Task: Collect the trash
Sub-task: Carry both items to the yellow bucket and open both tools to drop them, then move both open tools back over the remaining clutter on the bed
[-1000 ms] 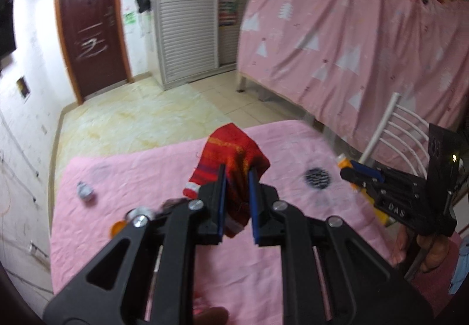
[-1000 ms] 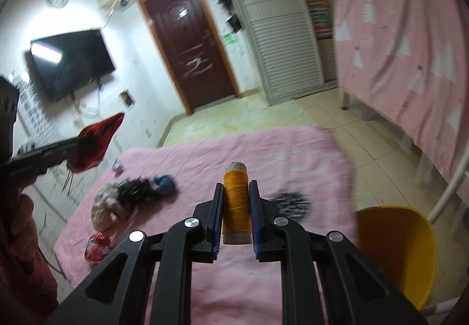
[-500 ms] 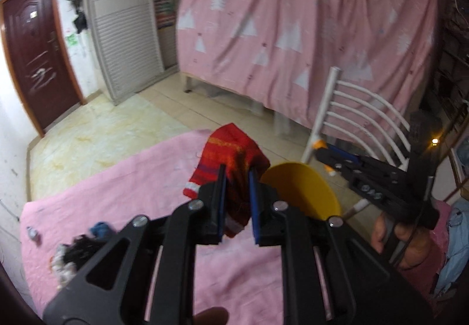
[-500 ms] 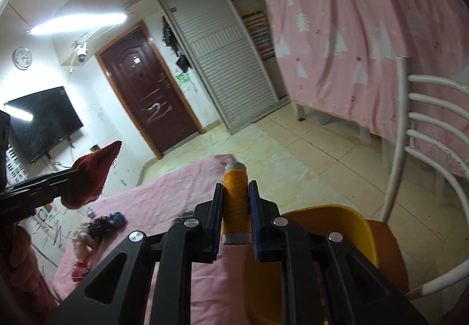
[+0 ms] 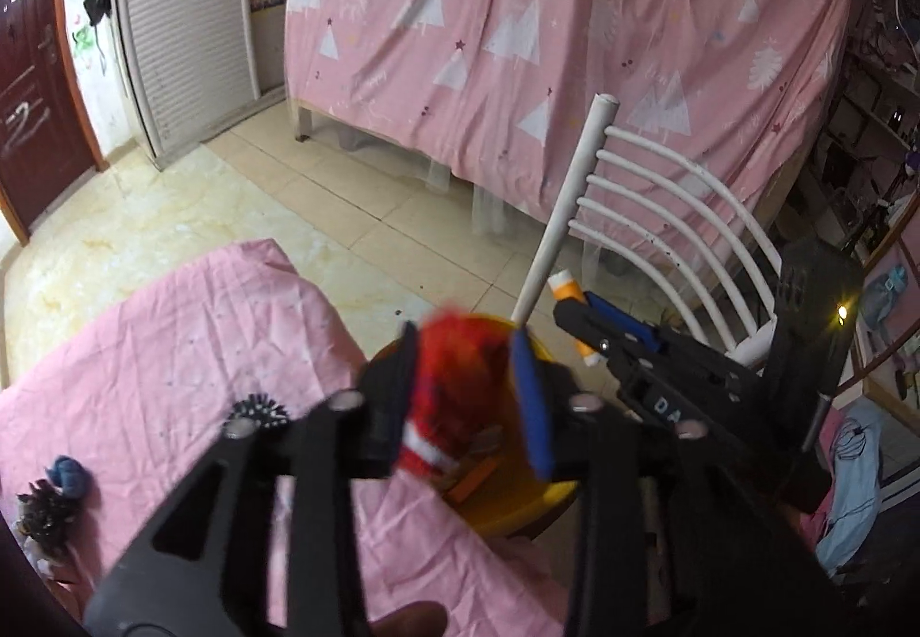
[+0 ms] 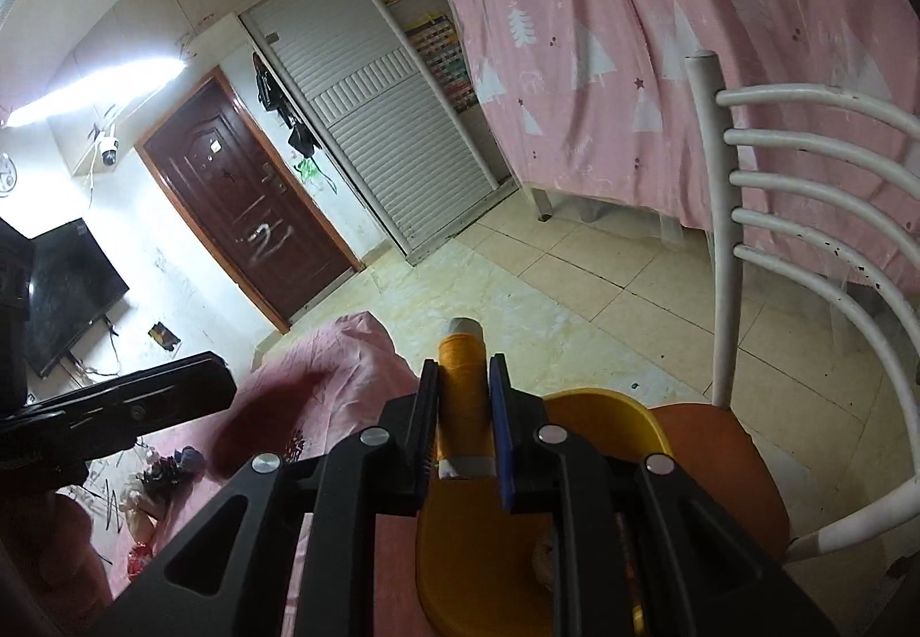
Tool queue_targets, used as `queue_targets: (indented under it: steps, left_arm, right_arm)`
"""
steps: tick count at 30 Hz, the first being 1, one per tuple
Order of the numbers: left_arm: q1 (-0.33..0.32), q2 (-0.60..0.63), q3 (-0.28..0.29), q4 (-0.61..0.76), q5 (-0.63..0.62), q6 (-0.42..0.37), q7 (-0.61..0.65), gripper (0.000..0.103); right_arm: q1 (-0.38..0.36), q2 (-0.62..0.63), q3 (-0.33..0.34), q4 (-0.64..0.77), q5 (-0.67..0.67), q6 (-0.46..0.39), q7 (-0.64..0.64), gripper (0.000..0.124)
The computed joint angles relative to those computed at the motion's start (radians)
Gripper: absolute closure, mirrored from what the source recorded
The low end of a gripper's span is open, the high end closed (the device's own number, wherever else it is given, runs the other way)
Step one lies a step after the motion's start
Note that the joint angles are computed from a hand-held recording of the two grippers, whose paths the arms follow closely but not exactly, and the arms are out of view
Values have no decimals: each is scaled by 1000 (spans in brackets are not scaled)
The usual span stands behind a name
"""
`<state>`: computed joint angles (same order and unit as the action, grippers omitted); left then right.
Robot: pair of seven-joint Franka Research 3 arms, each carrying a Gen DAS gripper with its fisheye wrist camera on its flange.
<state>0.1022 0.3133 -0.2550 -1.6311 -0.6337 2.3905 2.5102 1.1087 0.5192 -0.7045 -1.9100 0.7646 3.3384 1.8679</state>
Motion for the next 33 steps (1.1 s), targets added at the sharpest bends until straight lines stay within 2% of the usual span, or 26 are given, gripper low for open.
queue_targets:
  steps: [1, 6, 8, 10, 12, 16, 21, 27, 29, 33]
  left_arm:
    - [-3, 6, 1, 10, 3, -1, -10, 53]
    - [6, -13, 2, -14, -11, 25, 2, 48]
    - [13, -21, 7, -16, -17, 23, 1, 45]
    - [24, -35, 9, -26, -39, 18, 15, 45]
    - [33, -52, 15, -39, -62, 18, 30, 45]
    - [57, -82, 34, -57, -127, 1, 68, 45]
    - [77, -122, 73, -92, -201, 10, 105, 39]
    - [112, -143, 124, -115, -249, 18, 138, 38]
    - [133, -143, 142, -119, -258, 23, 148, 38]
    - [173, -125, 168, -113, -253, 41, 144, 34]
  right_arm:
    - [-15, -8, 19, -4, -4, 10, -2, 112]
    - [-50, -19, 66, 3, 17, 20, -36, 110]
    - [-67, -19, 86, 11, 24, 15, -46, 100]
    - [-51, -7, 65, 22, 27, -4, -40, 70]
    - [-43, -1, 56, 25, 12, -3, -23, 60]
    - [-42, 5, 57, 42, -14, -7, -14, 58]
    - [-30, 19, 51, 71, -65, -19, 11, 53]
    - [17, 54, 17, 134, -137, -36, 28, 49]
    - [16, 68, 25, 169, -173, -53, 28, 48]
    - [-39, 80, 98, 235, -264, -83, 33, 47]
